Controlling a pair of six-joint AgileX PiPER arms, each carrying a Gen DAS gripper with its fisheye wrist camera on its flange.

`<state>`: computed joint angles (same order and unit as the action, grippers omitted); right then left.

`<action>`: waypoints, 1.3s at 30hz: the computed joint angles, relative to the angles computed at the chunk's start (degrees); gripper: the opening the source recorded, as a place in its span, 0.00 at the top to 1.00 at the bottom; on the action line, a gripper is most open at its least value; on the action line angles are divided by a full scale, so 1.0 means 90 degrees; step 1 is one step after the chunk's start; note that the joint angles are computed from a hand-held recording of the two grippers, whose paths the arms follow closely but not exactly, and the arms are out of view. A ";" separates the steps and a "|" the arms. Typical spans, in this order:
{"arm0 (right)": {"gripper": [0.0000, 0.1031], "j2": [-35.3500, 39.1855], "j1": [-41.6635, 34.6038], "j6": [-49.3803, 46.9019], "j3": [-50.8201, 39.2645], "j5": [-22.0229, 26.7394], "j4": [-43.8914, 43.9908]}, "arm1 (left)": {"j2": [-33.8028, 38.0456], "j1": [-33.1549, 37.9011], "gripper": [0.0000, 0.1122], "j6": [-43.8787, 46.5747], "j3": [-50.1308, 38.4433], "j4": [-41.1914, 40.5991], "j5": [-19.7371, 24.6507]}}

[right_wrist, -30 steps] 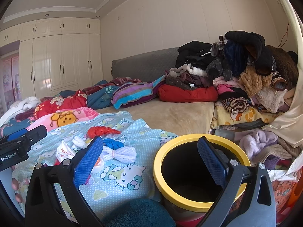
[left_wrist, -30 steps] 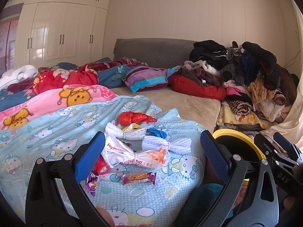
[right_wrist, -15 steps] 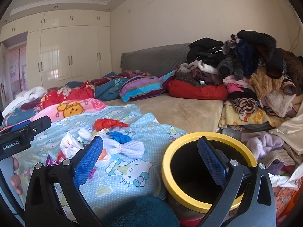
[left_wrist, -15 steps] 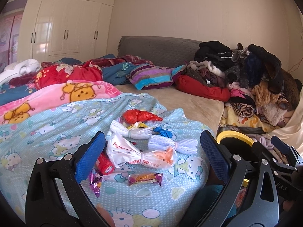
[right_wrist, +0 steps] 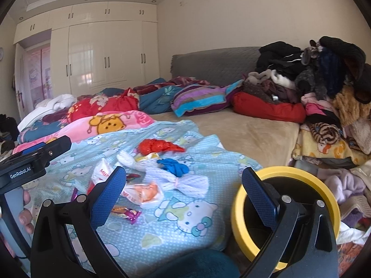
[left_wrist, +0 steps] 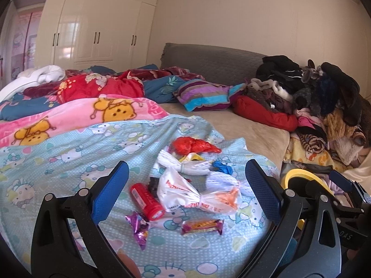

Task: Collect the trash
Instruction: 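Reach the right tool to the white mesh bag and close on it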

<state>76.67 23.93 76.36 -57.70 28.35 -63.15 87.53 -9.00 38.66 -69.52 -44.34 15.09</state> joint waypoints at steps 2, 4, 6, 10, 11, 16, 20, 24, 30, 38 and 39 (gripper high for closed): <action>0.06 0.0141 -0.0110 -0.0422 -0.0180 -0.0173 0.0380 | 0.0096 0.0116 0.18 0.0172 -0.0106 -0.0183 0.0081; 0.06 0.0273 -0.0262 -0.0905 -0.0324 -0.0351 0.0797 | 0.0224 0.0190 0.18 0.0014 -0.0261 -0.0063 0.0126; 0.06 0.0460 -0.0441 -0.1629 -0.0580 -0.0513 0.1465 | 0.0376 0.0290 0.18 0.0040 -0.0445 -0.0134 0.0291; 0.06 0.0775 -0.0723 -0.2872 -0.0993 -0.0714 0.2510 | 0.0800 0.0466 0.18 -0.0200 -0.0967 -0.0018 0.0770; 0.06 0.0908 -0.0826 -0.3433 -0.1180 -0.0708 0.2998 | 0.0915 0.0482 0.18 -0.0362 -0.1106 0.0101 0.0874; 0.06 0.1299 -0.1234 -0.4941 -0.1659 -0.0730 0.4311 | 0.1383 0.0533 0.18 -0.0161 -0.1568 -0.0089 0.1306; 0.06 0.1587 -0.1515 -0.5670 -0.1979 -0.0592 0.5036 | 0.1754 0.0396 0.18 -0.0392 -0.1975 0.0254 0.1557; 0.06 0.1923 -0.1702 -0.6239 -0.2337 -0.0274 0.5414 | 0.2048 0.0324 0.18 -0.0451 -0.2254 0.0333 0.1773; 0.07 0.2656 -0.1939 -0.7066 -0.3043 0.0393 0.5929 | 0.2571 0.0200 0.18 -0.0932 -0.2843 0.0841 0.2250; 0.17 0.3778 -0.2244 -0.8402 -0.4343 0.1389 0.6849 | 0.2900 0.0306 0.18 -0.1472 -0.3233 0.1407 0.2455; 0.20 0.3886 -0.2269 -0.8511 -0.4457 0.1484 0.6912 | 0.2942 0.0346 0.18 -0.1493 -0.3266 0.1416 0.2499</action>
